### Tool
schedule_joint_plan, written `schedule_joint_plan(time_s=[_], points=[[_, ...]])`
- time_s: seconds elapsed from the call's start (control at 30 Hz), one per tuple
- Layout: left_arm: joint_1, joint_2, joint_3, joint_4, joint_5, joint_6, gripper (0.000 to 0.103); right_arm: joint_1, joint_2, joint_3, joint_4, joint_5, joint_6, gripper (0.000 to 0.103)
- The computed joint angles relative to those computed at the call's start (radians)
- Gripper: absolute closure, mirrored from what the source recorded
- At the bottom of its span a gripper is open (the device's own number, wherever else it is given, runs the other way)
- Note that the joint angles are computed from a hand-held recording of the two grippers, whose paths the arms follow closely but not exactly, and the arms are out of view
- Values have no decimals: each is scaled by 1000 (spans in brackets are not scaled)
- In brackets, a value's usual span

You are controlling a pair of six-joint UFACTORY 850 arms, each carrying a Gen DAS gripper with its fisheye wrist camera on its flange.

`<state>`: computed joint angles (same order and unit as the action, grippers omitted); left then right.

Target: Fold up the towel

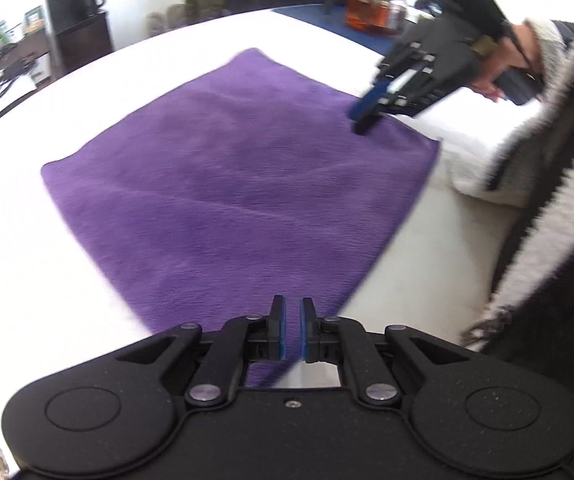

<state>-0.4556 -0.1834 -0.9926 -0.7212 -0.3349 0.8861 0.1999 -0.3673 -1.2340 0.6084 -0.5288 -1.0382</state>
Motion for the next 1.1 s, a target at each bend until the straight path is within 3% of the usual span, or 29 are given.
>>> schedule_joint_plan(time_s=[0.13, 0.57, 0.8, 0.9, 1.1], points=[[-5, -24, -9, 112, -2, -122, 98, 4, -2, -3, -18, 7, 5, 83], [-5, 41, 76, 232, 47, -366, 94, 11, 19, 34, 10, 54, 4, 82], [-25, 62, 88, 425, 55, -580, 94, 0, 39, 64, 34, 66, -10, 82], [-37, 67, 80, 565, 44, -731, 94, -3, 63, 85, -33, 88, 74, 82], [-59, 36, 43, 716, 83, -908, 93, 2, 143, 155, 174, 74, -114, 82]])
